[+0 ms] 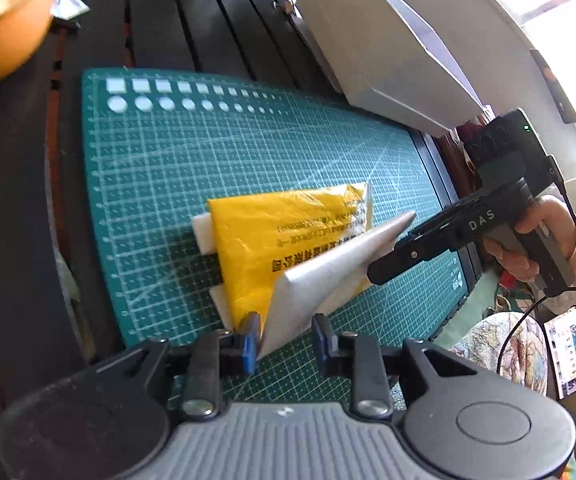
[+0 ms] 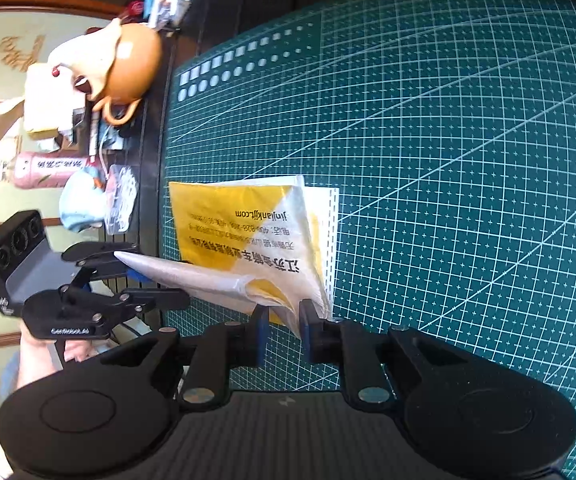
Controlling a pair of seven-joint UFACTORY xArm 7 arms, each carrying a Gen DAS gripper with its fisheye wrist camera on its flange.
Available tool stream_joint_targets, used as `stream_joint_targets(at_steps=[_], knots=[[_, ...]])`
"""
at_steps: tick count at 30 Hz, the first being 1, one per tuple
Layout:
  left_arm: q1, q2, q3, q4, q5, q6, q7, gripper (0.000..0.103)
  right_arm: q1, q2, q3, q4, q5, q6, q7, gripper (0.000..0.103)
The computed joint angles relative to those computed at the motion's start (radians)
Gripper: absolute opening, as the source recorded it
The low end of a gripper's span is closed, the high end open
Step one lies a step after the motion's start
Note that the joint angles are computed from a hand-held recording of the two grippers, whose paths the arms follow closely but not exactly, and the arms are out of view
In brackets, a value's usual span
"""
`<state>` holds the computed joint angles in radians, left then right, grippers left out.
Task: Fold shopping bag
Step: 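Fold the white edge over the yellow part and open the right tool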
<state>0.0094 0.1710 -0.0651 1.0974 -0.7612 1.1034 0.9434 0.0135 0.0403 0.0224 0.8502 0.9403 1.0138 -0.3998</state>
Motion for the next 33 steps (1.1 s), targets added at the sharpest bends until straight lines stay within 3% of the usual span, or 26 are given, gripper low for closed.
stream_joint_targets(at_steps=[3,7,10,14,17,20,22,25,28,29,33], knots=[[-0.005,-0.052,0.001,-0.046,-0.033,-0.070,0.059,0.042,-0.003,0.021,-0.001,0.020,-0.001,0.012,0.040,0.014],[-0.058,-0.055,-0.018,-0.085,0.026,-0.210,0.043,0.041,-0.015,0.051,0.000,0.051,-0.016,0.045,0.065,0.014],[-0.071,-0.065,-0.027,-0.109,-0.020,-0.264,0.089,0.041,-0.019,0.053,0.004,0.060,-0.037,0.049,0.076,0.014],[-0.074,-0.051,-0.018,-0.096,0.001,-0.257,0.045,0.039,-0.001,0.000,0.017,0.012,-0.046,-0.021,0.028,0.015],[-0.074,-0.008,-0.011,-0.033,0.058,-0.217,-0.109,0.031,0.031,-0.100,0.025,-0.086,-0.013,-0.145,-0.042,0.024],[-0.072,0.037,-0.014,0.035,0.125,-0.171,-0.220,0.025,0.095,-0.225,0.036,-0.211,0.031,-0.326,-0.117,0.038],[-0.074,0.068,-0.019,0.086,0.173,-0.131,-0.287,0.025,0.144,-0.293,0.051,-0.286,0.054,-0.467,-0.159,0.040],[-0.086,0.103,-0.027,0.151,0.261,-0.090,-0.359,0.025,0.225,-0.349,0.057,-0.364,0.140,-0.663,-0.223,0.039],[-0.096,0.115,-0.034,0.182,0.326,-0.073,-0.398,0.026,0.301,-0.349,0.033,-0.386,0.225,-0.791,-0.293,0.030],[-0.098,0.120,-0.035,0.194,0.341,-0.063,-0.413,0.026,0.322,-0.340,0.031,-0.387,0.232,-0.836,-0.306,0.025],[-0.099,0.153,-0.038,0.241,0.371,-0.015,-0.473,0.025,0.358,-0.269,0.041,-0.369,0.165,-0.936,-0.221,0.022]])
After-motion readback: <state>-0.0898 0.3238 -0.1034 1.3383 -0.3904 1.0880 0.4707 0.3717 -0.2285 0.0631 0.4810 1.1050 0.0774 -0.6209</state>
